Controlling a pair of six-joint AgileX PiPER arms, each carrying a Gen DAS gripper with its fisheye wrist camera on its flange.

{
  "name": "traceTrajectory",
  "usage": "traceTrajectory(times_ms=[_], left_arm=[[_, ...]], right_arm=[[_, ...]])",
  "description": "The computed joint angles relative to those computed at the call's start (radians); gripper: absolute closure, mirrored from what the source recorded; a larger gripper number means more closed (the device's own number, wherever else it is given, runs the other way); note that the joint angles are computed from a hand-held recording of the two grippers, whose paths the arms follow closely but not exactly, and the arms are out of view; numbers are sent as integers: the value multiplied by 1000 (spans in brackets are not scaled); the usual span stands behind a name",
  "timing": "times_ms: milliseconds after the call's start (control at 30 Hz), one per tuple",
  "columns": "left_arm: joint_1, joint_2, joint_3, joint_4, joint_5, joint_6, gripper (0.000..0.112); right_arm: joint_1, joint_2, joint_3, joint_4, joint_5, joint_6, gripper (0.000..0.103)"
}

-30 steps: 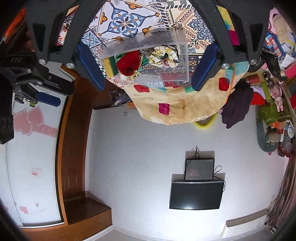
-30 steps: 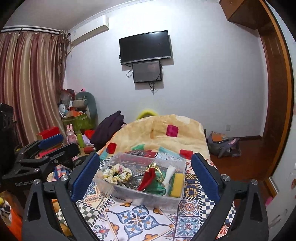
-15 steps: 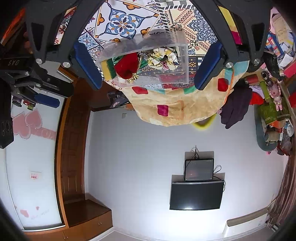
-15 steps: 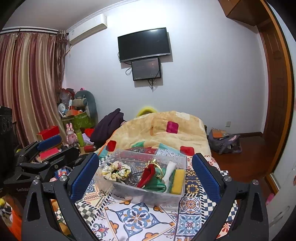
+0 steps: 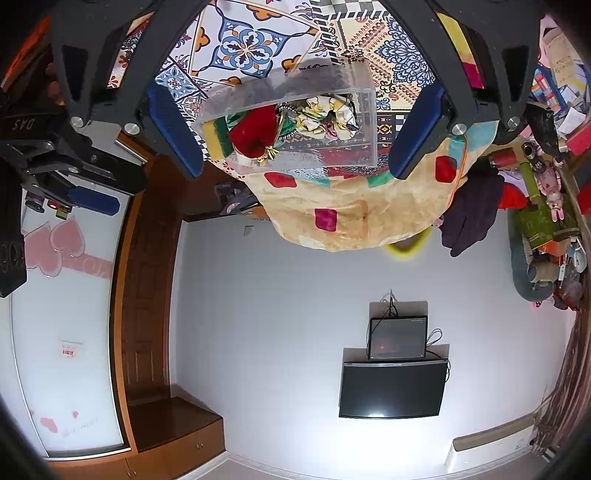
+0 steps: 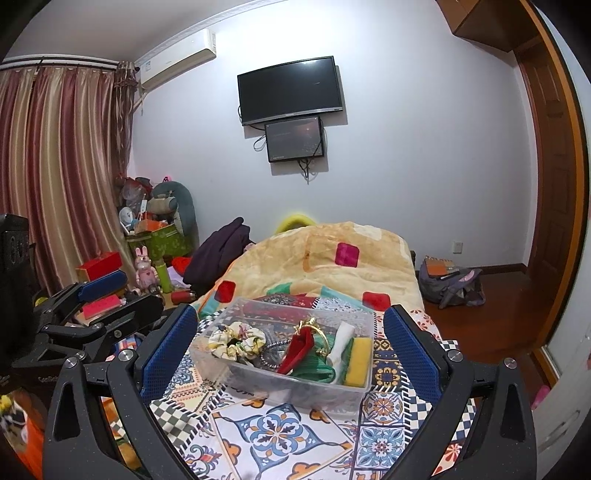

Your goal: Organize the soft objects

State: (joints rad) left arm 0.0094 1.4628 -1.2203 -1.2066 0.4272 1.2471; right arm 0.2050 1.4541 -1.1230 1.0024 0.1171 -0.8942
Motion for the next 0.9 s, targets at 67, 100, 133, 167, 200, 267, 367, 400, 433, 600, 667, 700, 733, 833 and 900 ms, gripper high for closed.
traceTrajectory(times_ms=[67,100,133,167,200,267,367,400,433,600,667,700,733,833,900], left_arm=[[-1,-1,5,-8,-2,9,10],[-1,-1,4,-7,-3,8,10],[-1,-2,5,-9,-4,11,10],[0,-3,6,-9,-2,10,10],[0,-3,6,-8,-3,11,10],[-1,-4,7,-6,-5,10,10],[1,-5,7,-7,-2,10,10],[2,-6,8,-8,1,10,10],[3,-7,9,-8,3,11,10],[6,-7,6,-4,9,6,10],[9,-7,4,0,13,-1,10],[10,-7,4,1,13,-1,10],[11,-7,1,5,16,-5,10],[17,-1,-10,17,35,-20,10],[18,1,-13,21,41,-25,10]], right_arm=[[1,-1,1,-2,-1,3,2],[1,-1,1,-2,-2,3,2],[1,-1,0,-1,0,3,2],[0,1,-1,16,1,-15,2],[2,0,-2,-1,-1,3,2],[1,0,-2,0,0,2,2],[0,-1,-4,2,3,1,2],[1,-1,-4,-1,3,4,2],[1,-1,-4,-1,3,4,2],[-4,-1,-6,14,9,-12,2],[-3,-1,-6,15,9,-12,2],[-3,-1,-6,19,11,-15,2],[-4,-1,-7,20,12,-16,2],[-3,-1,-9,4,11,0,1],[-3,-1,-9,-1,13,5,1]])
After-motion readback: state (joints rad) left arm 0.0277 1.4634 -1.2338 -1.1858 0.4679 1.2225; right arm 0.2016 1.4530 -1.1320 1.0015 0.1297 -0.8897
